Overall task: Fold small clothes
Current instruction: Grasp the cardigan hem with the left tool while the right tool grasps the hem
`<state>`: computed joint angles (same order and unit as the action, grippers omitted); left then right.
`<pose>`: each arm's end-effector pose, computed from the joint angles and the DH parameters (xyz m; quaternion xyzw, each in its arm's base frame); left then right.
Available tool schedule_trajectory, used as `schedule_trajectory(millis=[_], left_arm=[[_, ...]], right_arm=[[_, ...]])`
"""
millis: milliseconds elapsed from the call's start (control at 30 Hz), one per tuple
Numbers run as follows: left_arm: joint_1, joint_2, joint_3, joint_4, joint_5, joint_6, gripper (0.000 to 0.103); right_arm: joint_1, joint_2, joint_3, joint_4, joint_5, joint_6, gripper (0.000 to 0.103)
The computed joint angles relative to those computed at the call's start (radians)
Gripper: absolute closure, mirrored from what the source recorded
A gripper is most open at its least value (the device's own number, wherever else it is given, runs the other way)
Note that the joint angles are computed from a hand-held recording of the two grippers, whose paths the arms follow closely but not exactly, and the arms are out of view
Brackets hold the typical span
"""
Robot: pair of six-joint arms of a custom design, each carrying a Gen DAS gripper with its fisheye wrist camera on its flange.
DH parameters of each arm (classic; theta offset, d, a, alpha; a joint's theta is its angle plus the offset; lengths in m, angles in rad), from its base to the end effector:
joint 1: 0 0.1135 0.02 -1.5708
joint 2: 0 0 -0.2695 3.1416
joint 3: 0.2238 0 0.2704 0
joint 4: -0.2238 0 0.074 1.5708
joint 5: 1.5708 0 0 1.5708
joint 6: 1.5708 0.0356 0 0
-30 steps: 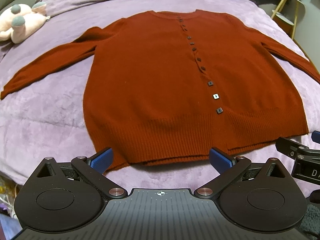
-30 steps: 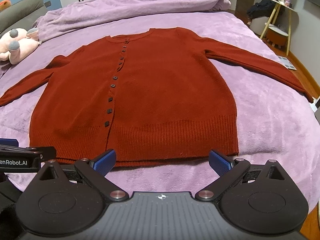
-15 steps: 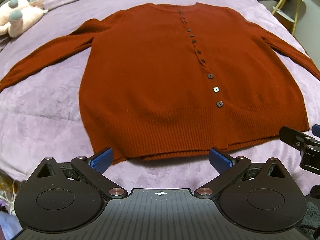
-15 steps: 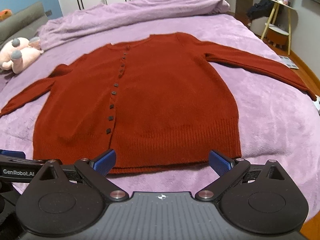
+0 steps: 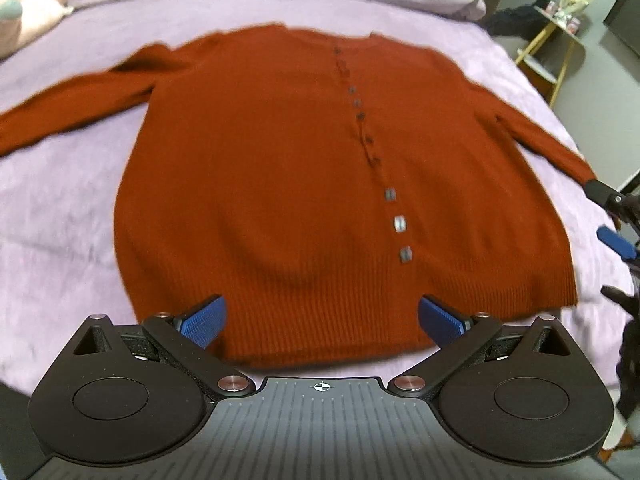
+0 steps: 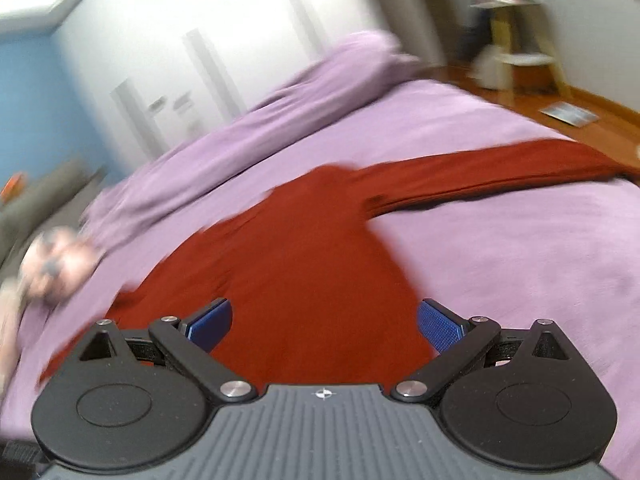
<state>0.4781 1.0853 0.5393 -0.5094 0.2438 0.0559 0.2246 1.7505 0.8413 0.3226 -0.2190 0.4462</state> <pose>0.1853 0.0863 0.1718 -0.1708 0.9450 -0.0467 0.2750 0.3571 0.0895 0.1473 0.0456 0.8764 0.2455 0.4118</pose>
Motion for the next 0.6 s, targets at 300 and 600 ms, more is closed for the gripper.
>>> schedule_trajectory(millis=[300, 600], left_arm=[[-0.06, 0.249, 0.057, 0.302, -0.066, -0.135, 0.0], [-0.056, 0.492, 0.102, 0.448, -0.086, -0.211, 0.0]], right_arm=[[-0.304, 0.411, 0.352, 0.072, -0.032, 0.37, 0.018], [-0.375, 0.676, 0.615, 0.097, -0.016, 0.681, 0.07]])
